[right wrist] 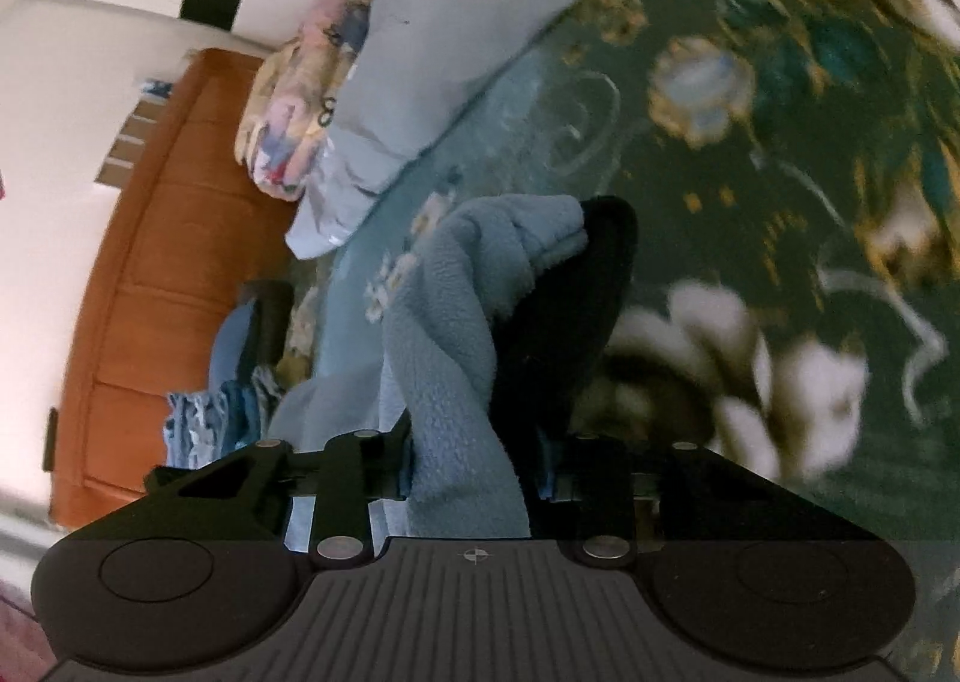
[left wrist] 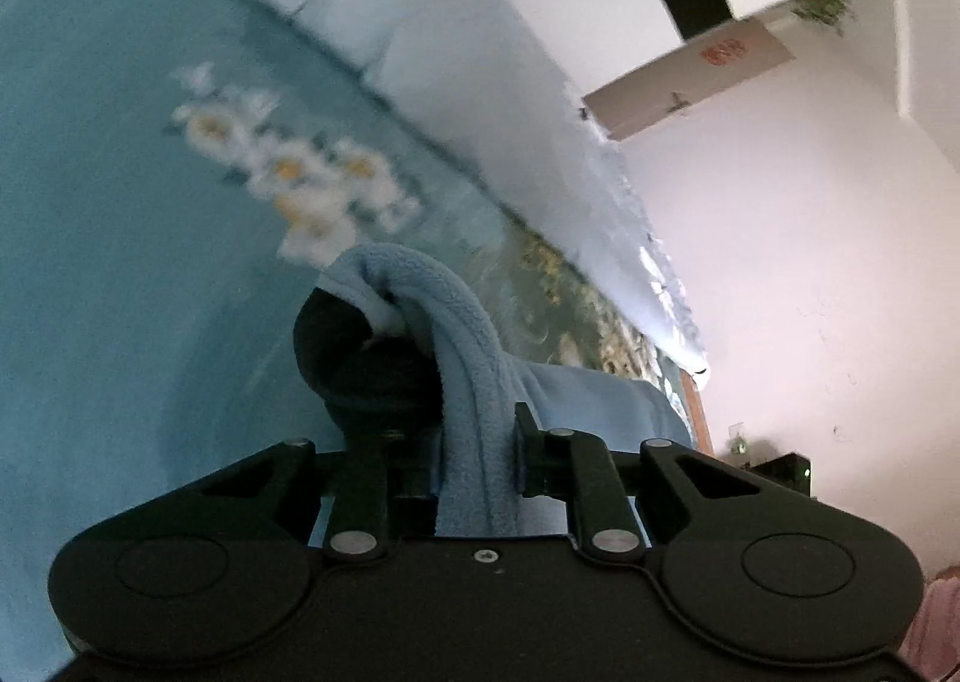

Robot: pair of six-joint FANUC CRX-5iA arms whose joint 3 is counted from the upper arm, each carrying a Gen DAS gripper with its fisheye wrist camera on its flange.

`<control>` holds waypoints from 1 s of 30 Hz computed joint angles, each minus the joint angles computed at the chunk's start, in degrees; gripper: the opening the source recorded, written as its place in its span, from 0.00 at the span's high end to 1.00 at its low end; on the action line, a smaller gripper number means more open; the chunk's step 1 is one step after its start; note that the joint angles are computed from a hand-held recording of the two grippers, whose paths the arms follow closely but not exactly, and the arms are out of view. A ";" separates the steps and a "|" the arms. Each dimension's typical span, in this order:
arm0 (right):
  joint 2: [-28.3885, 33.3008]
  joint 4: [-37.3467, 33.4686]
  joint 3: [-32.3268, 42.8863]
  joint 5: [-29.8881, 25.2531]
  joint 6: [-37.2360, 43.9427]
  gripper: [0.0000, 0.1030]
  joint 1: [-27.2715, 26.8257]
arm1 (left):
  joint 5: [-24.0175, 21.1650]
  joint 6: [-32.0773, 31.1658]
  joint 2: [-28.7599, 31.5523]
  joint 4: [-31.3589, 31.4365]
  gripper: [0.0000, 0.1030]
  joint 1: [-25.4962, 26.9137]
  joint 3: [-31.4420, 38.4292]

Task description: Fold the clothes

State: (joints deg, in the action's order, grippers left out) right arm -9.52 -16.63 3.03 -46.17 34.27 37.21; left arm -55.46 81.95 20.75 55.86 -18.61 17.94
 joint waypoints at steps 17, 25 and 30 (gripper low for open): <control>7.50 2.69 5.22 -5.40 -1.23 0.69 -4.15 | -7.79 9.38 12.64 -12.40 0.79 1.40 18.72; 9.16 3.63 8.57 -11.08 -1.21 0.61 -3.84 | -12.62 15.81 14.46 -14.85 0.69 1.84 24.28; 8.80 5.56 11.37 -15.29 -1.06 0.57 -3.32 | -13.04 18.25 12.13 -19.05 0.46 1.50 26.25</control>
State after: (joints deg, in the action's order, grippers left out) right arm -0.72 -11.07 14.39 -61.46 33.21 33.89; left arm -68.50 100.20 32.88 36.82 -17.10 44.18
